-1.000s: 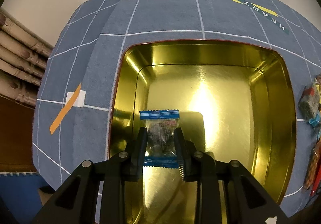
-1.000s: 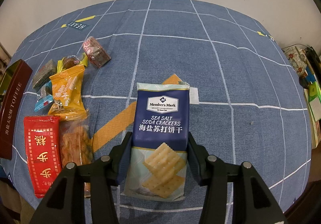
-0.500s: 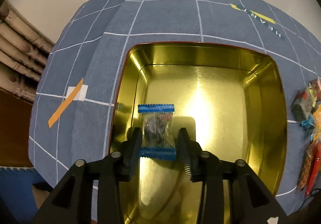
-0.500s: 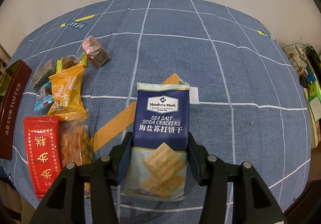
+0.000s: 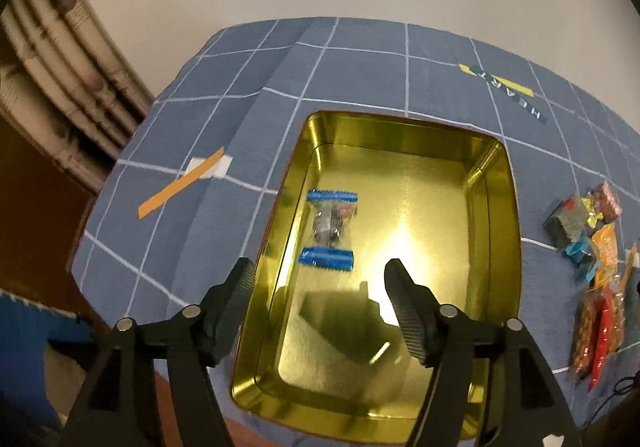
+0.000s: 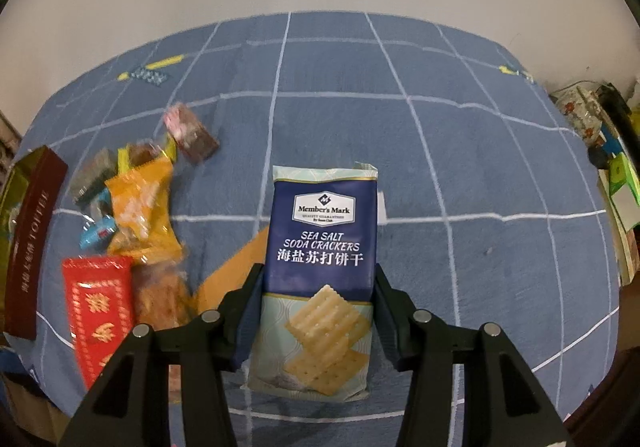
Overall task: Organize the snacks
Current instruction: 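Lower the blue crackers pack into the tin with the right tool and release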
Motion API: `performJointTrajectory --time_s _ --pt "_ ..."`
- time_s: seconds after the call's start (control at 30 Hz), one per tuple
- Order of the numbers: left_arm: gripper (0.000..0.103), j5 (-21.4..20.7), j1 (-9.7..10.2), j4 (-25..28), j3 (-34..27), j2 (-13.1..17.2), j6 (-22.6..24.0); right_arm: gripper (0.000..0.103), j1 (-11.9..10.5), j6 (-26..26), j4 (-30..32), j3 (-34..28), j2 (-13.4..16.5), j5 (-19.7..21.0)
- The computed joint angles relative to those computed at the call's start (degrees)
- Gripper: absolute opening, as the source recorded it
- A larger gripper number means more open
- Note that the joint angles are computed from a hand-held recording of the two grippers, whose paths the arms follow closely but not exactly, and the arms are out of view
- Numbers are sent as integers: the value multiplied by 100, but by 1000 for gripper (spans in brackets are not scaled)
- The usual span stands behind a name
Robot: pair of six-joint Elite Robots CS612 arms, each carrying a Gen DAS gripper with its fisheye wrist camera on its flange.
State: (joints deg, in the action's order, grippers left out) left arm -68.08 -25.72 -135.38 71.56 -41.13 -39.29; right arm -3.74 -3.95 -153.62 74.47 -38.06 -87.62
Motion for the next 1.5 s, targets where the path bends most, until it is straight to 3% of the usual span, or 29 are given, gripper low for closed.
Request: performJointTrajectory --time_s 0.27,0.47,0.67,0.8,1.2,1.5 --pt "71 410 -31 -65 449 -281 -505 51 152 -112 -251 48 -218 421" --pt "71 453 -44 -113 807 -470 -885 51 433 -356 -228 0 -325 970" --pt "71 422 -38 -247 1059 -585 -1093 51 746 -565 264 -304 -249 1744" --pt "71 358 14 -384 1166 -642 -1363 51 959 -534 528 -455 -175 2047" --pt "71 86 125 -504 1292 -689 -1762 51 1337 -157 1226 -890 181 1833" --pt "71 20 118 -490 1252 -652 -1696 51 1461 -285 1318 -923 264 1257"
